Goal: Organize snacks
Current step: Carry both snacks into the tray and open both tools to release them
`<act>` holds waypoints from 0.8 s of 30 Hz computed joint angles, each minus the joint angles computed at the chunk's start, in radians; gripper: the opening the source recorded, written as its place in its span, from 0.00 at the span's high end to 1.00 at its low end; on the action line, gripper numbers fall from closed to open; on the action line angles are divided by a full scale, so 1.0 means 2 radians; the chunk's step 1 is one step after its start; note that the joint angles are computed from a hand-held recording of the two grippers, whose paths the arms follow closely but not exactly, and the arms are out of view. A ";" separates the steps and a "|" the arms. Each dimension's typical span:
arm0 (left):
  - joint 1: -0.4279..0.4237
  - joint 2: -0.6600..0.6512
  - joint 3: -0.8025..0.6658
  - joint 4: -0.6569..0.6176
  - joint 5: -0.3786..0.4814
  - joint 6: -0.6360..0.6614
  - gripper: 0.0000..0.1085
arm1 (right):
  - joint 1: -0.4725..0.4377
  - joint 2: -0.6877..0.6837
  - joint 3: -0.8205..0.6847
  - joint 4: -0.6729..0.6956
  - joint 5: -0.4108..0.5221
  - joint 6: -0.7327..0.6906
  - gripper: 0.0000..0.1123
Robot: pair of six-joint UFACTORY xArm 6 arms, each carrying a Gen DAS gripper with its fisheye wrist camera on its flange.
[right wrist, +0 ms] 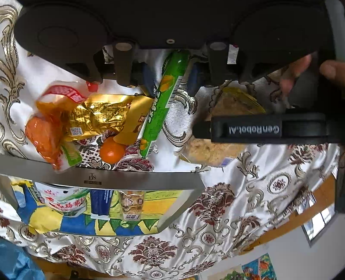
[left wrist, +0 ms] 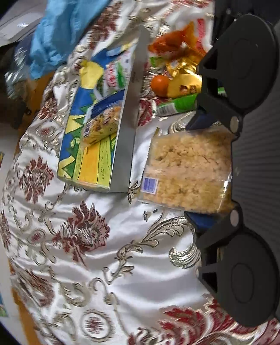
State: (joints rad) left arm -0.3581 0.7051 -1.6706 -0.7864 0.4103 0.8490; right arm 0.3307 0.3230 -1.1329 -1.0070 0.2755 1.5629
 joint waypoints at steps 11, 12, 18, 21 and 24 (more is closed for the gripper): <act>-0.002 -0.085 0.105 -0.075 -0.008 -0.003 0.33 | 0.028 -0.075 0.059 -0.030 0.058 -0.005 0.83; -0.004 -0.098 0.122 -0.082 -0.009 -0.006 0.33 | 0.033 -0.087 0.070 -0.034 0.065 -0.009 0.84; -0.021 -0.157 0.192 -0.110 -0.026 0.005 0.33 | 0.082 -0.156 0.128 -0.085 0.150 -0.019 0.84; -0.031 -0.182 0.215 -0.131 -0.039 0.020 0.33 | 0.097 -0.192 0.161 -0.113 0.178 0.002 0.84; -0.039 -0.196 0.226 -0.105 -0.053 -0.018 0.33 | 0.102 -0.224 0.186 -0.136 0.191 0.028 0.84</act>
